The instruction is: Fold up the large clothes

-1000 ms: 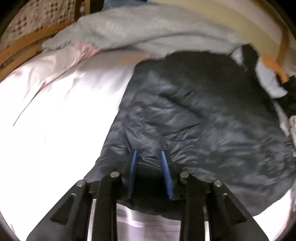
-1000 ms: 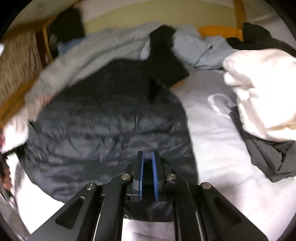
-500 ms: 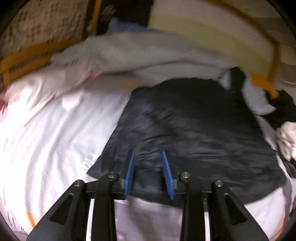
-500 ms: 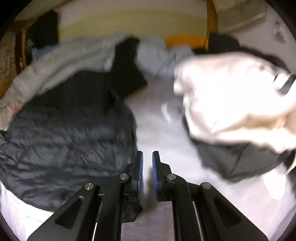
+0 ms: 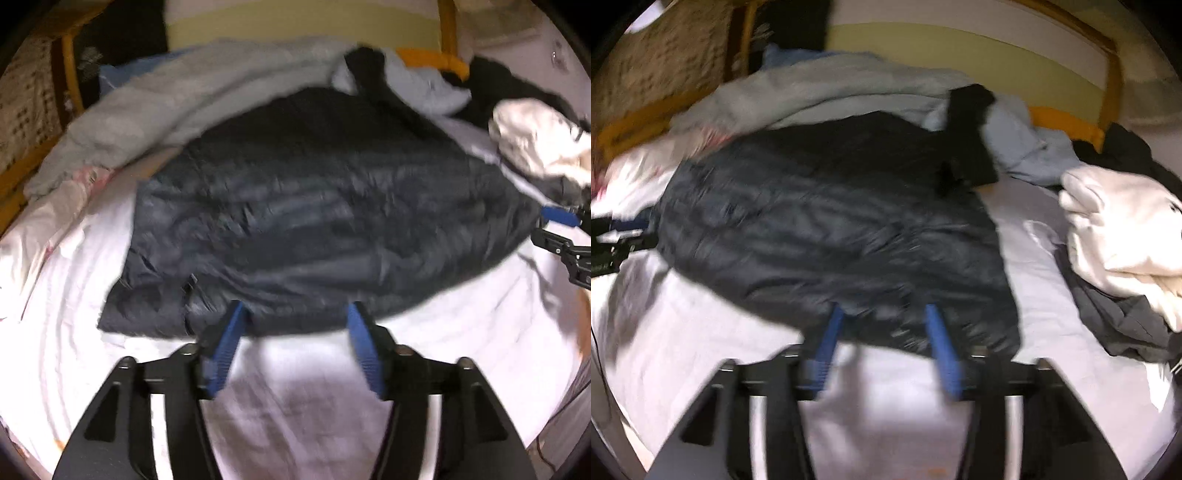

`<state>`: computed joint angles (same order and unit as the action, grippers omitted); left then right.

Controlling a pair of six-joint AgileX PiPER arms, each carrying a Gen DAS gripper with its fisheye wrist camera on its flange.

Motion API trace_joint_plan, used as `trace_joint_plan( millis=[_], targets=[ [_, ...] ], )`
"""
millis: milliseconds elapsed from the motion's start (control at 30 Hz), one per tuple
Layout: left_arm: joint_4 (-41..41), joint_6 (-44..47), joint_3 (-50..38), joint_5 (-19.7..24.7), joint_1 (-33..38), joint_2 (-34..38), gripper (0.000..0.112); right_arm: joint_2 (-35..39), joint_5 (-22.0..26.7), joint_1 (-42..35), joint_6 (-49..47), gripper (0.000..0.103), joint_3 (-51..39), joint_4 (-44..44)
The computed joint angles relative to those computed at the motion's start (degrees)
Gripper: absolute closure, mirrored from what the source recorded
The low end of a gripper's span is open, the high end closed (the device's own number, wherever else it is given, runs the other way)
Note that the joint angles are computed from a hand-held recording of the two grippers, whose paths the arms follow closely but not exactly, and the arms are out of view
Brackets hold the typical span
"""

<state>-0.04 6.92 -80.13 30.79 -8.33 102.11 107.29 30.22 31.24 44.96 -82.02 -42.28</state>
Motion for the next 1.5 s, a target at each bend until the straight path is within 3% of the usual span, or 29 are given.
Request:
trace_joint_plan(
  millis=[67,133,233,333,433,500,600,667,733,767,800,833,867,967,1033,1167,1233,1333,1433,1500],
  targets=[
    [0.53,0.22,-1.41,2.13,0.70,2.03,0.044,1.61,1.13,1.70,-2.38,0.041,-0.81,0.86],
    [6.96,-5.85,-2.47,3.09,-0.46,3.58,0.043,4.72,4.17,3.28,-3.20,0.035,-3.32,0.02],
    [12.25,-12.60,-2.26,0.44,0.19,4.16,0.040,8.60,9.55,5.79,3.52,0.034,-5.80,-9.18],
    [18.21,-19.78,-4.02,-1.40,0.50,6.23,0.041,11.95,15.14,5.86,9.28,0.033,-9.78,-12.40],
    [23.53,-25.70,-5.27,-3.05,0.30,8.13,0.041,13.72,17.63,4.86,8.90,0.033,-12.99,-11.92],
    [23.39,-26.25,-6.41,-2.80,0.67,8.87,0.041,14.81,17.79,3.33,8.20,0.033,-15.19,-10.79],
    [22.11,-27.24,-7.17,-2.81,1.44,9.45,0.040,15.07,14.08,-0.23,5.16,0.033,-16.66,-5.27],
    [16.82,-23.63,-6.28,-4.02,2.87,8.81,0.043,14.45,12.46,-1.04,4.71,0.048,-15.92,-4.14],
    [17.95,-25.16,-4.66,-5.45,3.20,7.66,0.064,14.16,13.58,-0.51,7.28,0.083,-15.26,-7.22],
    [21.75,-28.82,-3.25,-6.25,3.02,6.69,0.086,13.26,13.23,-0.33,8.78,0.087,-14.01,-8.74],
    [24.05,-30.90,-2.54,-6.67,3.17,6.02,0.100,12.05,12.20,-0.40,10.14,0.092,-12.53,-9.60],
    [24.06,-30.93,-1.95,-7.26,3.83,5.18,0.101,10.74,12.21,-0.28,12.78,0.099,-11.02,-11.53],
    [21.78,-29.74,-0.27,-9.27,4.82,3.69,0.103,9.06,12.65,-0.06,16.41,0.099,-9.00,-14.49],
    [12.96,-24.19,2.85,-13.23,7.11,-0.02,0.107,2.56,7.71,-0.88,21.43,0.099,-1.83,-17.23],
    [17.88,-28.41,4.97,-15.26,6.50,-2.78,0.109,0.67,8.62,0.51,26.40,0.099,0.66,-23.56],
    [36.01,-44.06,10.02,-16.93,4.04,-9.93,0.109,-3.82,12.22,3.67,36.63,0.099,5.36,-32.95],
    [33.51,-43.23,12.18,-17.42,4.18,-13.60,0.110,-7.37,15.57,6.00,43.05,0.099,9.10,-37.48],
    [17.37,-30.52,15.21,-20.30,5.50,-19.53,0.110,-11.00,23.07,9.96,49.41,0.099,12.35,-41.76],
    [2.42,-15.69,17.20,-20.40,5.75,-25.88,0.110,-16.98,30.49,14.59,57.01,0.099,17.08,-44.94],
    [2.32,-14.57,16.14,-17.97,5.13,-28.15,0.110,-19.80,35.61,17.51,58.70,0.099,18.92,-46.51]
  ],
)
